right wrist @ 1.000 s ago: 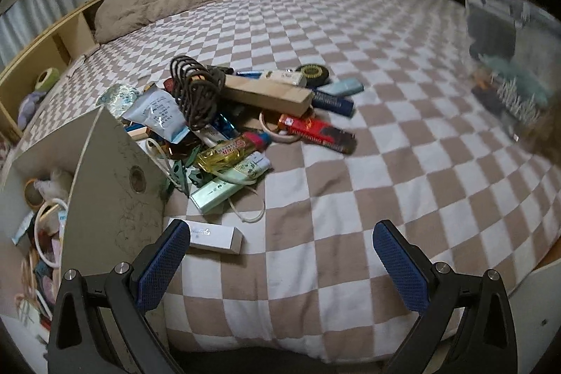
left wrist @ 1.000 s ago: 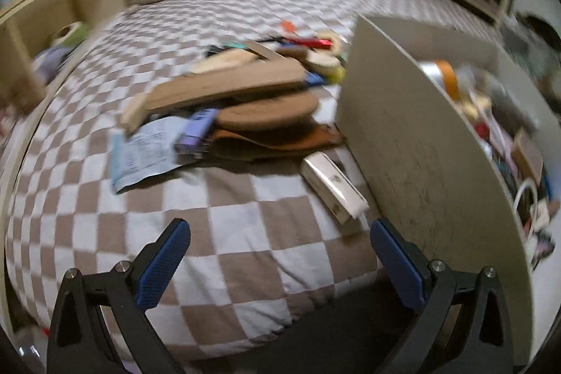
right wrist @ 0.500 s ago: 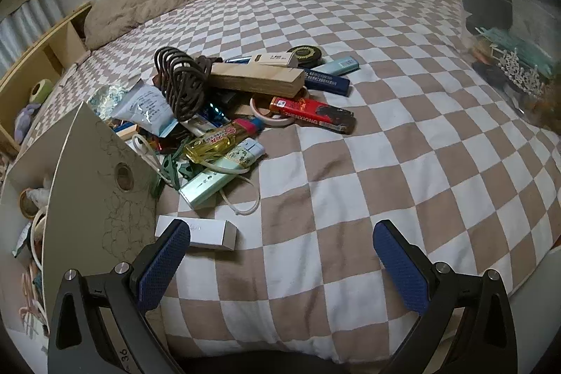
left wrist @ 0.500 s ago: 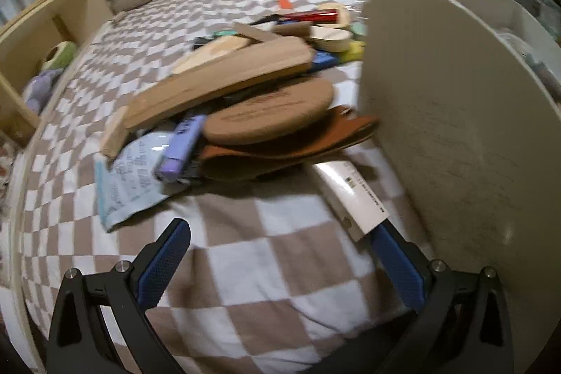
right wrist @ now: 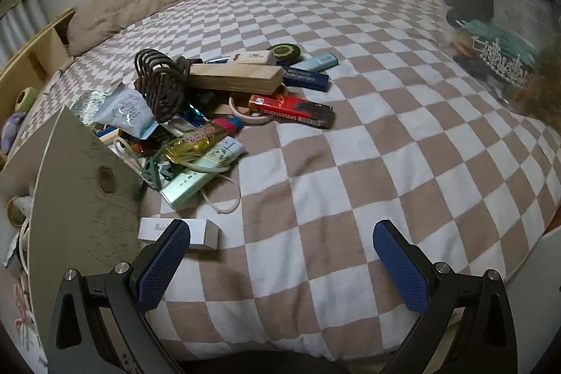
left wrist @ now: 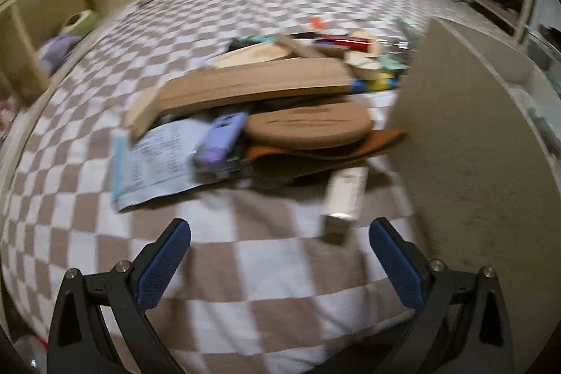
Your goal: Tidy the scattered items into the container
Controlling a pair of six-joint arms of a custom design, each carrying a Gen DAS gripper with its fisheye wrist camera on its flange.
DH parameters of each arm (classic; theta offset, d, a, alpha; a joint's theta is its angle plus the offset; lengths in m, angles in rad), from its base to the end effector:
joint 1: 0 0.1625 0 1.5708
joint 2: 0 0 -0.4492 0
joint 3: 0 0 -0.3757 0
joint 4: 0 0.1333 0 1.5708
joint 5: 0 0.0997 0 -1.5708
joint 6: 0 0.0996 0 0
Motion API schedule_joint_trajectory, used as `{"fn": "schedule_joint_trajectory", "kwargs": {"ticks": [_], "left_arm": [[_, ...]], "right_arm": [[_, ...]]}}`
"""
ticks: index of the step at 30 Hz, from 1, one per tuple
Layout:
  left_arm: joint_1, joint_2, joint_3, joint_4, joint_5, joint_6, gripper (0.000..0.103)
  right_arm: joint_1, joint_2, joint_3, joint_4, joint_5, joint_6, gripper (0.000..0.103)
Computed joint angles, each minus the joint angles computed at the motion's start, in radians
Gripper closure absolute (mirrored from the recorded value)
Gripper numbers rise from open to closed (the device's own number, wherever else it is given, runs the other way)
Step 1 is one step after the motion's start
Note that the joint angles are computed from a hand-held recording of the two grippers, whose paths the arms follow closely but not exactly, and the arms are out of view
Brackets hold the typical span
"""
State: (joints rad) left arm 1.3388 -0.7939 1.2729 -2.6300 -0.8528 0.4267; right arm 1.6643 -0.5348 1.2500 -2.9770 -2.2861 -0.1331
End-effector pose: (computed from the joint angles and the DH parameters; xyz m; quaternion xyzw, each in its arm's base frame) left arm 0.0158 -0.7979 0.3016 0.1951 0.8814 -0.2338 0.3611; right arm 0.1419 -0.7850 0.1507 -0.0182 -0.8891 0.3107 0.3356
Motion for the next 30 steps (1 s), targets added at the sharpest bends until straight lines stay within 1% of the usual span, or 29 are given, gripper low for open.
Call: {"fn": "schedule_joint_trajectory", "kwargs": {"ticks": [2,4,6,8,10,12,13,14,15,17,19,20,23,25,27,30], "left_arm": [[-0.009,0.02,-0.018,0.018,0.004,0.01,0.003],[-0.01,0.048,-0.061,0.063,0.01,0.013,0.023],[-0.01,0.063,-0.087,0.118,0.014,-0.003,0.032],[-0.01,0.069,-0.095,0.126,0.017,0.007,0.033],[-0.01,0.066,-0.097,0.132,0.0,0.003,0.047],[-0.014,0.068,-0.097,0.13,0.015,-0.004,0.054],[-0.015,0.067,-0.098,0.136,0.016,-0.011,0.06],[-0.016,0.07,-0.105,0.143,0.012,-0.015,0.064],[-0.016,0.072,-0.109,0.146,0.01,-0.014,0.072],[-0.017,0.078,-0.112,0.143,0.019,-0.01,0.072],[-0.017,0.077,-0.103,0.126,0.022,-0.008,0.072],[-0.017,0.073,-0.094,0.119,0.021,-0.009,0.073],[-0.016,0.064,-0.081,0.101,0.029,-0.029,0.073],[-0.014,0.058,-0.072,0.088,0.037,-0.05,0.073],[-0.015,0.049,-0.054,0.064,0.049,-0.064,0.073],[-0.016,0.046,-0.039,0.031,0.07,-0.072,0.073]], "right_arm": [[0.002,0.005,-0.003,0.0,-0.012,-0.007,0.0],[0.009,0.018,-0.013,-0.014,-0.051,-0.024,0.0],[0.016,0.029,-0.018,-0.036,-0.074,-0.05,0.0],[0.021,0.037,-0.022,-0.052,-0.087,-0.074,0.0],[0.023,0.044,-0.029,-0.056,-0.096,-0.09,0.0],[0.023,0.046,-0.033,-0.055,-0.094,-0.097,0.0],[0.022,0.046,-0.031,-0.057,-0.088,-0.101,0.0],[0.021,0.041,-0.024,-0.063,-0.073,-0.107,0.0],[0.019,0.037,-0.017,-0.067,-0.056,-0.113,0.0],[0.015,0.027,-0.005,-0.063,-0.02,-0.122,0.0],[0.008,0.017,-0.002,-0.023,0.018,-0.118,0.0],[0.005,0.016,-0.008,0.007,0.028,-0.112,0.0],[-0.004,0.018,-0.049,0.151,0.058,-0.087,0.0],[-0.007,0.035,-0.104,0.27,0.047,-0.058,0.0],[-0.004,0.057,-0.15,0.334,0.019,-0.053,0.0],[-0.002,0.085,-0.207,0.394,-0.007,-0.06,0.0]]}}
